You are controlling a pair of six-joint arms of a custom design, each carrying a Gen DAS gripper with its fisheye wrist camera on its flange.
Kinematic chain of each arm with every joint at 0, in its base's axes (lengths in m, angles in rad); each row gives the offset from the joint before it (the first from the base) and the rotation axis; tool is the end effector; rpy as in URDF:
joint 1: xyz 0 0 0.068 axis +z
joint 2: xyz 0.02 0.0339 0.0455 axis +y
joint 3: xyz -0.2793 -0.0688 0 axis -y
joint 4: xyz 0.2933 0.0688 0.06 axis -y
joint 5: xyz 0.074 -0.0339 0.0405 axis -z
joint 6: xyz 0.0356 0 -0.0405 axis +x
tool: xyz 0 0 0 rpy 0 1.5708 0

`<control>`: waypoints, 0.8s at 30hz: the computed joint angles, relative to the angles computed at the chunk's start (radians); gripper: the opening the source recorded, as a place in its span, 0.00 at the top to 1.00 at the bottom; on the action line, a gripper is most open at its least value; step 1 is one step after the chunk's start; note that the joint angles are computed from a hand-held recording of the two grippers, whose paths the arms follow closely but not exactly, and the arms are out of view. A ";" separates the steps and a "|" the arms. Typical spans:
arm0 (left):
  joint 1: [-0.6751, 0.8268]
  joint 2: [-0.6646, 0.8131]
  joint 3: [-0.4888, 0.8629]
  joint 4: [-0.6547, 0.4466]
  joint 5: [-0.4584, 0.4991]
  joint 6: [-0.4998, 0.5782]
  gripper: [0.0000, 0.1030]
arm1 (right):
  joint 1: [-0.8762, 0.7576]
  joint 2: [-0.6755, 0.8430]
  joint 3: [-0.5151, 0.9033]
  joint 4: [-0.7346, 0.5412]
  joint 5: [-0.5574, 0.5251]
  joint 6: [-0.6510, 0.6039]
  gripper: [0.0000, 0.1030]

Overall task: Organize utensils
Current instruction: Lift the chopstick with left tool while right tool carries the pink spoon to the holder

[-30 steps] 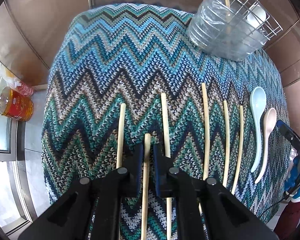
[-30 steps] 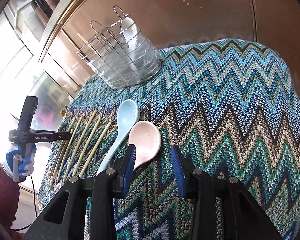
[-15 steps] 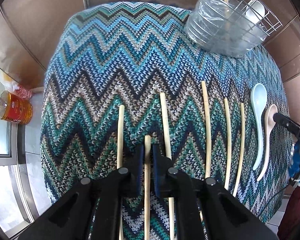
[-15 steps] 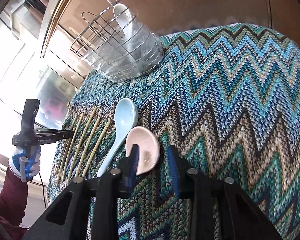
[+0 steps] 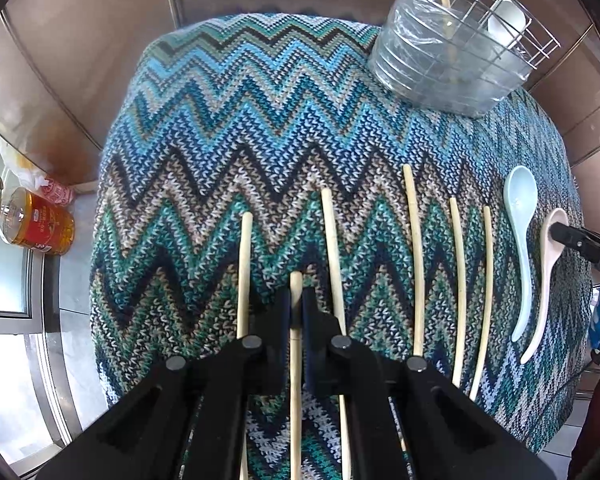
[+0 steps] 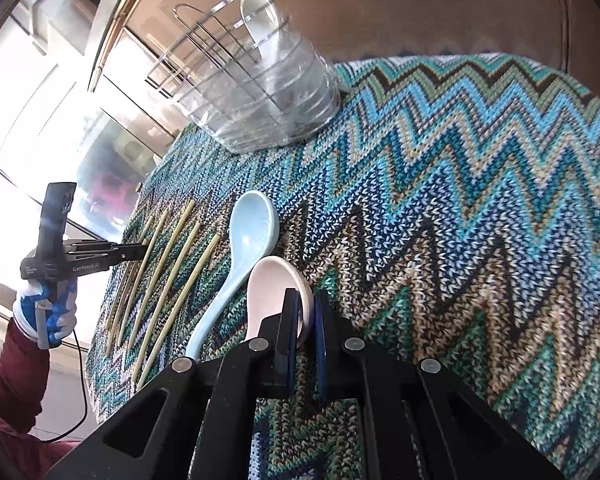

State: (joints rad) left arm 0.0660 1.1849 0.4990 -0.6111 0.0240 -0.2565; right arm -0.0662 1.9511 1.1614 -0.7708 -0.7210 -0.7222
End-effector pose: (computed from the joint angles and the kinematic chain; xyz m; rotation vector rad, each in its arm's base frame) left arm 0.2091 0.0130 0.1274 -0.4562 2.8340 -0.0719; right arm 0.3746 -0.0013 0.1061 -0.8759 2.5577 0.9356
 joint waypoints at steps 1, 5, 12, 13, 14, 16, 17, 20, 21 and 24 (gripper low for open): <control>-0.006 -0.015 -0.005 -0.005 -0.008 -0.007 0.96 | -0.011 -0.015 -0.009 0.001 -0.007 -0.005 0.93; 0.006 -0.124 -0.031 -0.047 -0.022 -0.003 0.96 | -0.052 -0.101 -0.065 0.021 -0.019 -0.022 0.93; 0.018 -0.418 -0.060 -0.208 -0.004 -0.012 0.96 | -0.136 -0.283 -0.177 0.005 -0.042 -0.069 0.93; 0.002 -0.465 -0.059 -0.241 -0.015 -0.024 0.96 | -0.150 -0.314 -0.193 -0.005 -0.050 -0.077 0.93; -0.017 -0.512 -0.055 -0.275 -0.025 -0.038 0.96 | -0.159 -0.331 -0.197 -0.013 -0.055 -0.082 0.93; -0.036 -0.591 -0.044 -0.335 -0.036 -0.051 0.96 | -0.190 -0.390 -0.225 -0.035 -0.070 -0.104 0.93; -0.029 -0.607 -0.042 -0.341 -0.035 -0.043 0.96 | -0.208 -0.419 -0.235 -0.051 -0.080 -0.119 0.93; -0.045 -0.709 -0.021 -0.418 -0.041 -0.062 0.96 | -0.262 -0.501 -0.261 -0.106 -0.112 -0.165 0.93; -0.049 -0.742 -0.010 -0.445 -0.043 -0.067 0.96 | -0.273 -0.522 -0.271 -0.119 -0.119 -0.176 0.93; -0.138 -0.833 0.018 -0.527 -0.098 -0.136 0.96 | -0.311 -0.599 -0.301 -0.170 -0.137 -0.216 0.93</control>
